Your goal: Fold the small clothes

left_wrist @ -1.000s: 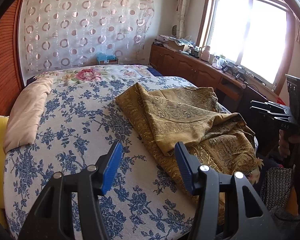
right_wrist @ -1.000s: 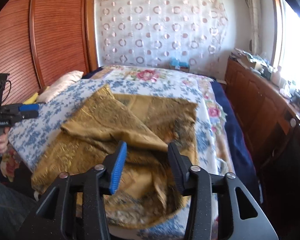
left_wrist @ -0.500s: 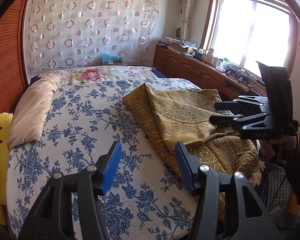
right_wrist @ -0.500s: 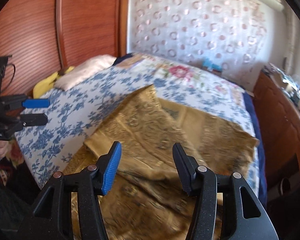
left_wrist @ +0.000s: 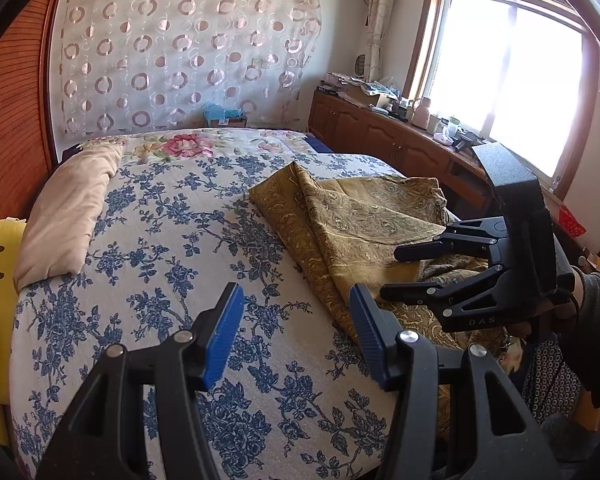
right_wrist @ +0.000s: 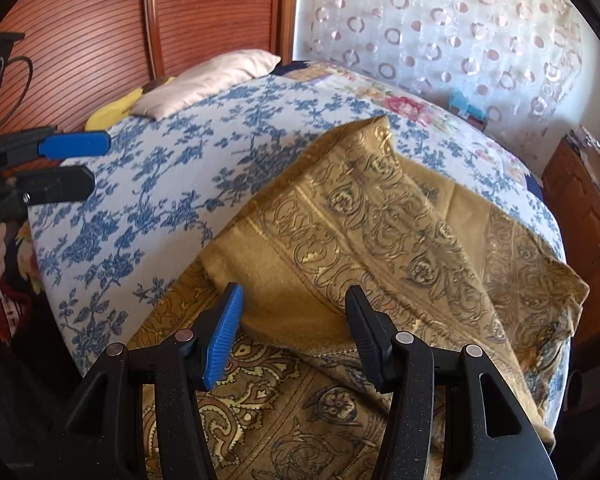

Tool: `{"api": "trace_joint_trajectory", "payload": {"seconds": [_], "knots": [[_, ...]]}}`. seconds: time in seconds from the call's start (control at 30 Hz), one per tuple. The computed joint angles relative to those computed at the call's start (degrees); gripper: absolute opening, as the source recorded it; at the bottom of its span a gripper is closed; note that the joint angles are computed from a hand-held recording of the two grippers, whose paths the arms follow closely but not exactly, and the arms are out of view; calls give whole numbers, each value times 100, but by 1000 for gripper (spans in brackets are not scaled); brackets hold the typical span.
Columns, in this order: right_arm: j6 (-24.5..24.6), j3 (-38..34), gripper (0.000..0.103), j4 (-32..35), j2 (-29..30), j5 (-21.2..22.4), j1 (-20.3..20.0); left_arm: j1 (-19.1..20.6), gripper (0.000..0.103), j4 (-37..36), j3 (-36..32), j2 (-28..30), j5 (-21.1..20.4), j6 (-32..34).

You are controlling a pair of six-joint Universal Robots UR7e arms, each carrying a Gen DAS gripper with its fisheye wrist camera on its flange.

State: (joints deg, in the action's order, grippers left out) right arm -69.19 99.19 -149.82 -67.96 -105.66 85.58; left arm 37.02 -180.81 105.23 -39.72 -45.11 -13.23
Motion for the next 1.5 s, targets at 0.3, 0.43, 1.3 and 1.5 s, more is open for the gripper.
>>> {"api": "trace_joint_trajectory", "payload": {"seconds": [0.3,0.43,1.3,1.5], "knots": [[-292,91,54,-80,7,-181,26,-12,54,49,2,0,-20,-21],[-404,153,55,4,-39,-176,19,12,54,100,-35,27,-56,-45],[56,-1289,7,-213,396,284,4,19,54,224,-51,92,-174,-86],[545,-2655,6,-433,1132,-39,-32,27,54,311,-106,137,-216,-77]]}}
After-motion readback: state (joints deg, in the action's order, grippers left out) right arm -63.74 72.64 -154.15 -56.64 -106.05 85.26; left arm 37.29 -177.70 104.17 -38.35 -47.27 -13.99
